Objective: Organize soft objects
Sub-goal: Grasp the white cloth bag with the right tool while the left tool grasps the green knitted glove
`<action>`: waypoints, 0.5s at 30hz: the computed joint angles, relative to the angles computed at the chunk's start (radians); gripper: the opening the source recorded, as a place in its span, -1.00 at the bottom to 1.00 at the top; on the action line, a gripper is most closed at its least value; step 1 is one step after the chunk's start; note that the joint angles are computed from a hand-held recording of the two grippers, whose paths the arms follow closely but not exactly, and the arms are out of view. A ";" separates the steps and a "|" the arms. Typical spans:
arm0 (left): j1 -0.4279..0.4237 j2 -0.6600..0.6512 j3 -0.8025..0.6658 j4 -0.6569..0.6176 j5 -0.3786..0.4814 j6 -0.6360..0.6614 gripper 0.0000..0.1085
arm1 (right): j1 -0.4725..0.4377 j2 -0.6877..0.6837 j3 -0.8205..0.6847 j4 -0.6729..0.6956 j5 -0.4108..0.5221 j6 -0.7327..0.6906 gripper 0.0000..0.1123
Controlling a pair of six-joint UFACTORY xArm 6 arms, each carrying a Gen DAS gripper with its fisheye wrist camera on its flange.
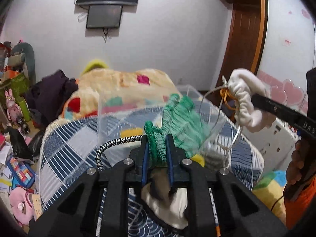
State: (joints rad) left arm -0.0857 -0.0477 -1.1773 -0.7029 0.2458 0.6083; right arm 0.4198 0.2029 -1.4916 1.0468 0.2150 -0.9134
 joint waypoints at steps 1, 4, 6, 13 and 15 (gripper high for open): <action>-0.001 0.000 -0.005 -0.002 -0.012 0.001 -0.71 | -0.001 0.003 -0.009 0.012 -0.001 -0.008 -0.76; 0.001 0.012 -0.039 -0.006 -0.036 -0.001 -0.71 | 0.002 0.018 -0.038 0.029 -0.015 -0.020 -0.76; 0.004 0.028 -0.068 0.005 -0.042 -0.013 -0.71 | 0.004 0.036 -0.064 0.012 -0.023 -0.006 -0.76; 0.020 0.120 -0.170 0.143 -0.063 -0.140 -0.71 | -0.001 0.131 -0.176 -0.134 -0.027 0.134 -0.76; 0.025 0.157 -0.201 0.224 -0.060 -0.218 -0.71 | -0.006 0.171 -0.217 -0.207 -0.017 0.207 -0.76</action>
State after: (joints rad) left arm -0.0603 0.1095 -1.3784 -0.4789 0.1857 0.3903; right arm 0.4141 0.3739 -1.7090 0.8395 0.1982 -0.7066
